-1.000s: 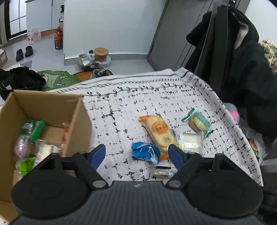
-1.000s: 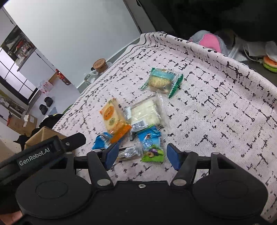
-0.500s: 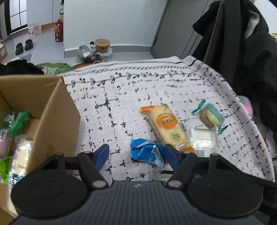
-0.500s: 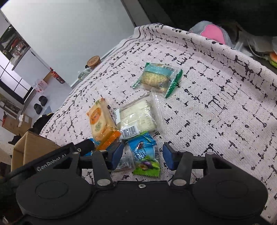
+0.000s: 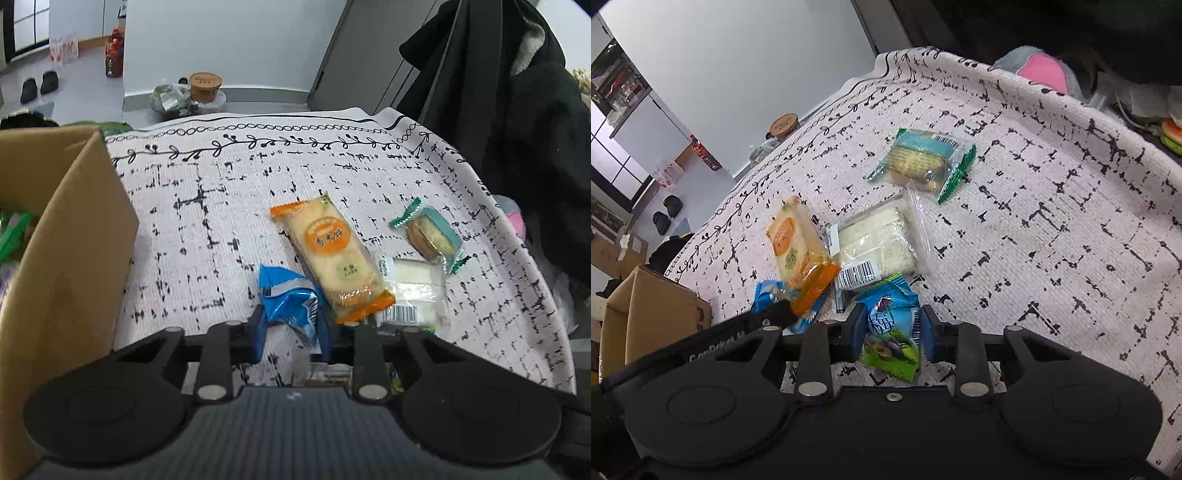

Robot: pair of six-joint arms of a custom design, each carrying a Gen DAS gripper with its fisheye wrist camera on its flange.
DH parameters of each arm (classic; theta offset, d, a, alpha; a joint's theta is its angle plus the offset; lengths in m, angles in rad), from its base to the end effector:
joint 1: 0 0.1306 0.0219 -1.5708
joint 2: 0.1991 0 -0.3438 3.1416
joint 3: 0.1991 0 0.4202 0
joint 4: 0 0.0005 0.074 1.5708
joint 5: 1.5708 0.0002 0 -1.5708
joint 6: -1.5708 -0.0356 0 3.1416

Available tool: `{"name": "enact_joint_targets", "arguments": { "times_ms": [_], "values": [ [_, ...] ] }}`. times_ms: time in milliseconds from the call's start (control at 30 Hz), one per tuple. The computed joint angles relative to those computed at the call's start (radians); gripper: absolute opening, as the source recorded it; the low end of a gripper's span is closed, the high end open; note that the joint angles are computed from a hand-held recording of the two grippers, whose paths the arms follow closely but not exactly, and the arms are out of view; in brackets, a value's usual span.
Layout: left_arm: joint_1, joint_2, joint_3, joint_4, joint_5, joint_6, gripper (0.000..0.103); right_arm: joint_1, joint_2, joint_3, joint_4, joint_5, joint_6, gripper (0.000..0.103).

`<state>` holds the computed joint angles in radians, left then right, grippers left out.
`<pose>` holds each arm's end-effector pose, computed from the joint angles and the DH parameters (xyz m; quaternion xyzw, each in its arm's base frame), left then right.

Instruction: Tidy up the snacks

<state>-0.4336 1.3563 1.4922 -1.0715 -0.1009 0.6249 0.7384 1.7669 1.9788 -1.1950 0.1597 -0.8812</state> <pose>0.4529 -0.2063 0.4431 -0.1063 0.9429 -0.1161 0.2934 0.4667 0.4164 0.4453 0.0911 0.9500 0.1564 0.2544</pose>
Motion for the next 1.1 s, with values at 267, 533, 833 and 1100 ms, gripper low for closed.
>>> {"name": "enact_joint_targets", "arguments": {
  "times_ms": [267, 533, 833, 1100],
  "values": [
    [0.000, -0.048, -0.002, -0.026, -0.033, -0.010, 0.017, 0.011, -0.020, 0.003, 0.014, 0.056, 0.006, 0.030],
    [0.009, -0.087, -0.005, -0.040, -0.017, -0.027, 0.000, 0.031, -0.032, 0.018, -0.009, 0.103, -0.018, 0.029],
    [0.016, -0.097, -0.002, -0.071, -0.026, -0.017, 0.005, 0.039, -0.039, 0.013, -0.037, 0.106, -0.050, 0.029],
    [0.006, -0.079, -0.021, -0.040, -0.062, 0.006, 0.059, 0.026, -0.037, -0.002, -0.035, 0.074, -0.069, 0.030]
  ]
}}
